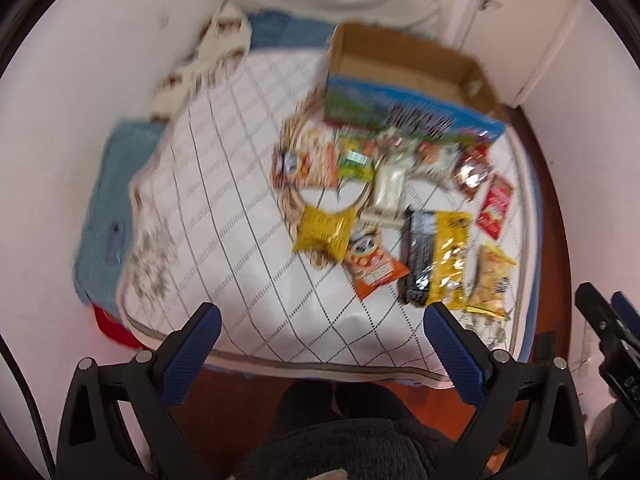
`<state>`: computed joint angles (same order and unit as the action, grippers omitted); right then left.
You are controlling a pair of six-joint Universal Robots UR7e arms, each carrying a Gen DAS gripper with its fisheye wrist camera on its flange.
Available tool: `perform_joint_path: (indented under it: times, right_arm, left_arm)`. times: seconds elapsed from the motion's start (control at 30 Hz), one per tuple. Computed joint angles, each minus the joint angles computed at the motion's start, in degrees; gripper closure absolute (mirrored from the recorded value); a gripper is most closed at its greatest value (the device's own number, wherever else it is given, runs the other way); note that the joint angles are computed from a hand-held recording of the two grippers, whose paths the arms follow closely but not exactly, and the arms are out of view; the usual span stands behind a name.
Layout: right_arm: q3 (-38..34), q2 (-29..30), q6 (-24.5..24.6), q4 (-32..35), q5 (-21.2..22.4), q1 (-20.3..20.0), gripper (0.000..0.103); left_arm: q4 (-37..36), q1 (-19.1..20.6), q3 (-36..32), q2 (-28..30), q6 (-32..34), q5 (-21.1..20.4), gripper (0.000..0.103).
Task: Organize snacks
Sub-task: 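Grasp the panda-print orange bag with left tool while right tool grasps the yellow-black bag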
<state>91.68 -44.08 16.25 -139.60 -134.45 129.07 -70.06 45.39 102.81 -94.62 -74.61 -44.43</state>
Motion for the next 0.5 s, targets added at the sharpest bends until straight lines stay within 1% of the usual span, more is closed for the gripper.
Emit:
perform_joint_path:
  times: [0.03, 0.07, 0.17, 0.2, 0.23, 0.27, 0.33, 0.4, 0.47, 0.5]
  right_arm:
    - [-0.97, 1.93, 0.42, 0.57, 0.41, -1.30, 0.000]
    - [-1.68, 3.11, 0.39, 1.24, 0.93, -2.36, 0.000]
    - [-4.21, 7.49, 0.32, 3.08, 2.66, -5.85, 0.001]
    - [-4.90, 8.78, 0.21, 3.45, 3.34, -6.93, 0.001]
    - [-5.35, 9.81, -0.08, 3.36, 3.89, -7.83, 0.001]
    - [-5.66, 10.74, -0.60, 2.91, 4.00, -8.65, 0.001]
    - [-6.71, 12.59, -1.06, 3.36, 3.86, -10.15, 0.001]
    - [-7.49, 13.65, -1.44, 3.75, 4.63, -11.18, 0.001]
    - [-8.08, 14.60, -2.40, 3.66, 5.08, -12.10, 0.001]
    - [-8.64, 15.30, -2.95, 3.82, 5.12, -12.54, 0.001]
  left_arm:
    - [-2.40, 2.07, 0.57, 0.11, 1.27, -1.22, 0.000]
    - [-6.89, 5.23, 1.52, 0.46, 3.55, -3.12, 0.000]
    - [-17.14, 11.63, 3.34, 2.06, 8.20, -7.70, 0.003]
    - [-21.38, 14.32, 3.80, 3.23, 10.21, -9.47, 0.004]
    - [-23.96, 16.28, 3.78, 4.31, 11.29, -11.04, 0.006]
    - [-28.93, 19.40, 3.92, 6.08, 13.73, -14.00, 0.007]
    - [-33.88, 23.01, 3.52, 8.86, 15.69, -16.83, 0.007]
    - [-39.06, 27.52, 2.45, 12.84, 18.97, -21.45, 0.007]
    - [-41.15, 30.32, 1.40, 16.31, 19.90, -22.31, 0.008]
    - [-41.92, 31.14, 1.02, 17.55, 20.29, -22.22, 0.011]
